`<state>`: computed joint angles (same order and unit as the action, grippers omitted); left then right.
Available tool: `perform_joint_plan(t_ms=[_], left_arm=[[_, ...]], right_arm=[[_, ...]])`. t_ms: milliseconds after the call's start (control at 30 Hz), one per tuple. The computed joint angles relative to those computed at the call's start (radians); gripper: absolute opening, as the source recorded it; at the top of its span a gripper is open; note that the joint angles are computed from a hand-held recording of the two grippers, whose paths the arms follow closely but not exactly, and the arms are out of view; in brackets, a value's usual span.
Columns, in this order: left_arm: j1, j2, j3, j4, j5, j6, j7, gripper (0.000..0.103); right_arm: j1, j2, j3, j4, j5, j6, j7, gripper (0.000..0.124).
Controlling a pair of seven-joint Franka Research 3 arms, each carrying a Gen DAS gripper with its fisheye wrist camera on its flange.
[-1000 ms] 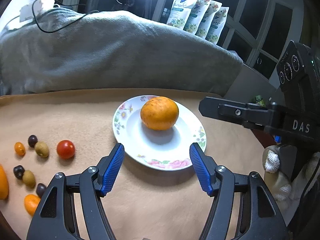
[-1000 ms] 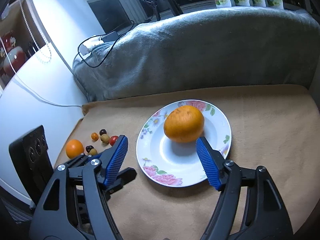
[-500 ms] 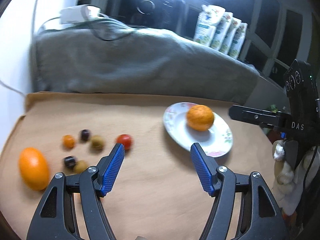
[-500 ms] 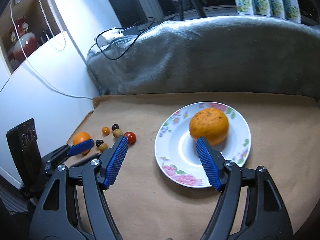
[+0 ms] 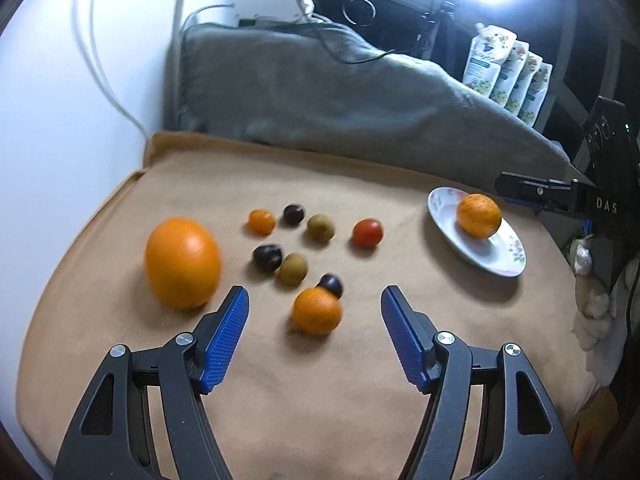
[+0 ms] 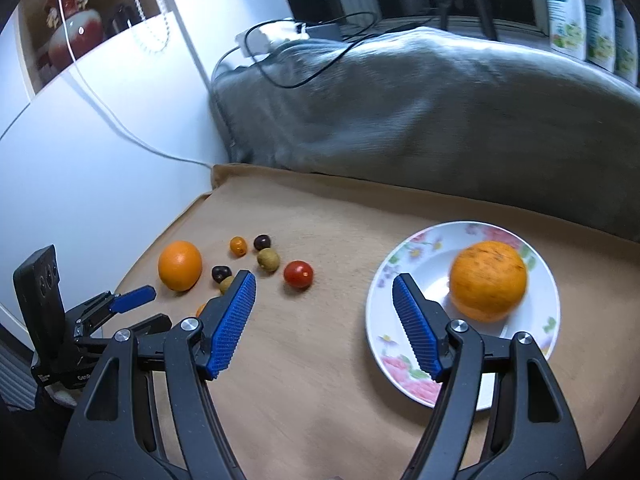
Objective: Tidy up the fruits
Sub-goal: 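Withdraw the left tool from the plate toward the small fruits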
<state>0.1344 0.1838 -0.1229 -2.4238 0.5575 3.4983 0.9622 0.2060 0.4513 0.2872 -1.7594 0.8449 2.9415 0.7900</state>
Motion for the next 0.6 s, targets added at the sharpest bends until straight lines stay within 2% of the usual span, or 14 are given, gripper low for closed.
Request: perform_joint_plan(t_ms=[67, 233, 367, 467, 600], left_arm=[[-0.017, -0.004, 0.019, -0.019, -0.035, 0.012, 0.023, 0.069], [0.014, 0.002, 0.008, -0.027, -0.001, 0.035, -0.007, 0.068], [0.053, 0.022, -0.019, -0.009, 0.087, 0.038, -0.069, 0.068], [0.088, 0.045, -0.047, 0.016, 0.171, 0.031, -0.132, 0.062], [0.123, 0.077, -0.074, 0.054, 0.252, 0.020, -0.198, 0.060]], right_arm=[[0.015, 0.012, -0.010, 0.016, -0.026, -0.014, 0.014, 0.074], [0.050, 0.049, -0.036, 0.064, -0.107, -0.050, 0.066, 0.074], [0.070, 0.081, -0.049, 0.108, -0.169, -0.075, 0.107, 0.074], [0.080, 0.107, -0.056, 0.144, -0.207, -0.101, 0.136, 0.070], [0.099, 0.147, -0.071, 0.201, -0.262, -0.138, 0.181, 0.067]])
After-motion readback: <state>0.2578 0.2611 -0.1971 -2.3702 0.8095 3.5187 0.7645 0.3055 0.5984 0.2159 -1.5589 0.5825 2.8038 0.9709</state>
